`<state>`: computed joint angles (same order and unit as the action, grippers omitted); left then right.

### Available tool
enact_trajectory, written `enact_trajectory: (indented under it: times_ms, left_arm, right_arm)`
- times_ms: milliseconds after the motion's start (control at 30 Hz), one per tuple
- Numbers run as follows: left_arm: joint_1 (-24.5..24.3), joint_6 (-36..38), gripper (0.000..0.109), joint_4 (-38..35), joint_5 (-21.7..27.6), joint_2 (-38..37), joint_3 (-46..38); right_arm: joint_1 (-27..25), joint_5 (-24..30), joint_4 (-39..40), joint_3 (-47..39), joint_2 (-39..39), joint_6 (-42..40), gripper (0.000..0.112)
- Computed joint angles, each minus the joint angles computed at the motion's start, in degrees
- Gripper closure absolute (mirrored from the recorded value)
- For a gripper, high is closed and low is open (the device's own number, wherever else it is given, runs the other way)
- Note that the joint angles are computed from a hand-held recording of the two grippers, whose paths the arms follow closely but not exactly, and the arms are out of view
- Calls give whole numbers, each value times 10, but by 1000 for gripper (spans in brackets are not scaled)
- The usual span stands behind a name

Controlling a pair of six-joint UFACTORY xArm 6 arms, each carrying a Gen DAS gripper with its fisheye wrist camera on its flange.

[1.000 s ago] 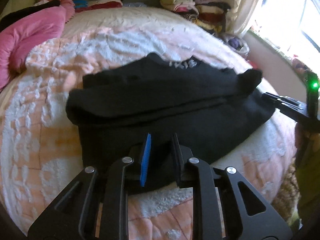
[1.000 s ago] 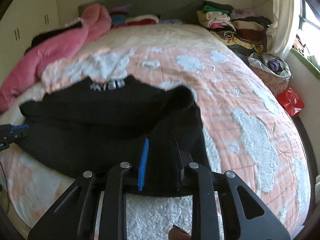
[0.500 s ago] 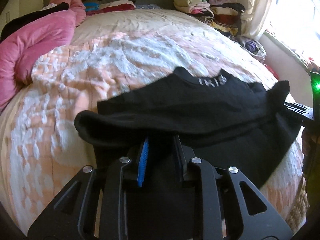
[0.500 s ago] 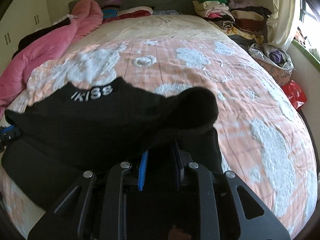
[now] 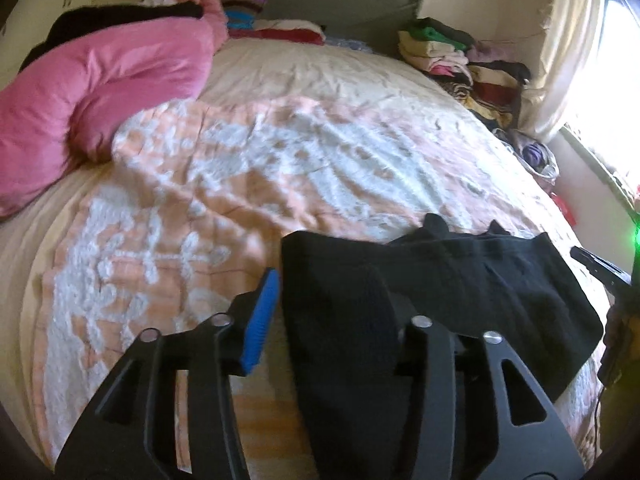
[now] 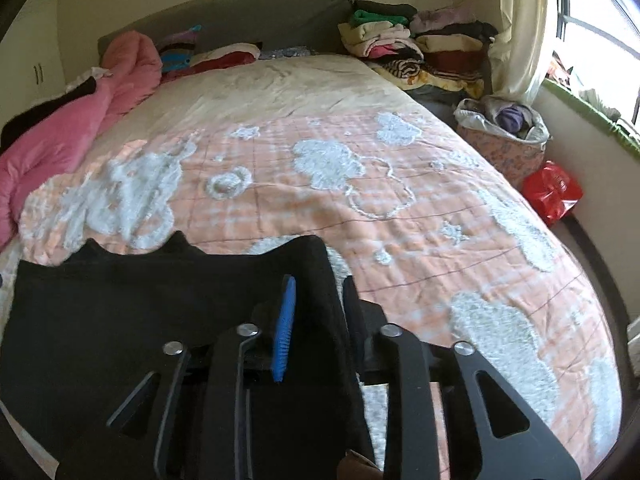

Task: Fold small clothes
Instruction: 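Grasp the folded edge with both tools and fold it over the collar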

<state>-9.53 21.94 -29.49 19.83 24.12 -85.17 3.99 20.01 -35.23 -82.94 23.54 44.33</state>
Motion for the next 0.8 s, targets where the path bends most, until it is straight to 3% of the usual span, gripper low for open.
enact_trajectory:
  times_ms: [33,100,233,300,367,400,433,467,500,700,800]
  left_arm:
    - [2,-9,68,7,8,7,-7]
    - [4,-21,66,17,22,18,-18]
    - [5,-38,60,41,35,37,-31]
    - [4,-37,59,38,40,45,-38]
    - [2,-23,60,23,41,50,-41]
    - [0,-14,71,18,36,49,-39]
    - [-1,-7,82,15,32,49,-38]
    - [-3,-9,101,22,24,46,-34]
    - [-5,-9,105,25,11,41,-27]
    - [-13,65,105,-40,-41,1,-3]
    - [-17,37,105,2,-66,7,-8]
  right_arm:
    - [0,3,24,-5,5,-26,69]
    - [2,12,53,-12,14,-66,64]
    - [7,51,55,-54,47,-91,64]
    - [4,60,97,-74,66,-113,64]
    - [1,48,133,-74,73,-133,77]
    - [0,37,153,-68,72,-148,94]
    - [1,26,156,-60,70,-147,99]
    - [0,15,135,-50,63,-129,103]
    - [0,4,124,-40,56,-122,105]
    - [-18,-92,125,31,0,-97,106]
    - [-25,-94,132,21,2,-91,106]
